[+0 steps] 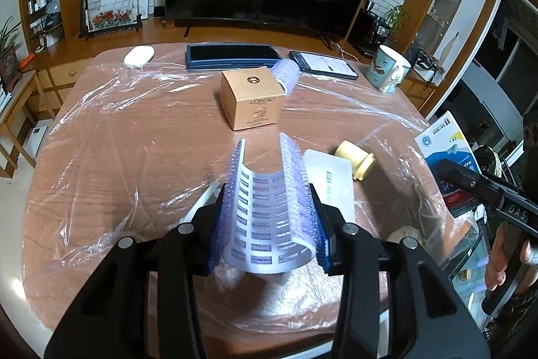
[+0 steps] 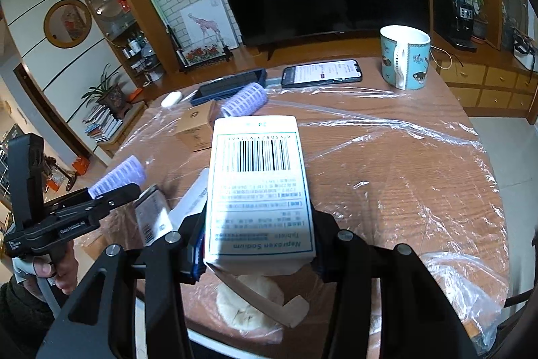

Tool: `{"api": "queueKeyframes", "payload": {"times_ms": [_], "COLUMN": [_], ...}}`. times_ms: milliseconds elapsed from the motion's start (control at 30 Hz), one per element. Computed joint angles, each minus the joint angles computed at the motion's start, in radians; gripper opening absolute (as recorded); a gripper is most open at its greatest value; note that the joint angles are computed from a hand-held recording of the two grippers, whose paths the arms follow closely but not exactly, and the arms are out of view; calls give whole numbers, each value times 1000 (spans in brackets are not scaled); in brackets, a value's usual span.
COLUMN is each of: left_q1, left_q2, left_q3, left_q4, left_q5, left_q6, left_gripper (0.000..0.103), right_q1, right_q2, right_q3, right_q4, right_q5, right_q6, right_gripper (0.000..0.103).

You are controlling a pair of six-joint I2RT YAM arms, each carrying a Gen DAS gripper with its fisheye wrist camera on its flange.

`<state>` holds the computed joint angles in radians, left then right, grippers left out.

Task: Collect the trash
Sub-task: 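Carry the curler and the medicine box toward the black bin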

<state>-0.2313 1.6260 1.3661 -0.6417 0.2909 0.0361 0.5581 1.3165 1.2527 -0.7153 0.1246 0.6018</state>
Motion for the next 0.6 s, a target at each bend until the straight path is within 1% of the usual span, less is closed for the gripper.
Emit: {"api": "queueKeyframes", "payload": {"times_ms": [600], "left_q1": [-52], "left_q2": [-185], "left_q3": [-147], "left_q4": [2], "left_q5": [-35], "left_q6": [-25], "left_gripper": [44], "right_q1": [136], "right_q2": [-108], "right_q3": [-35], "right_q4": [-59], "right_q5": [45], "right_q6": [29], "right_gripper": [46]}}
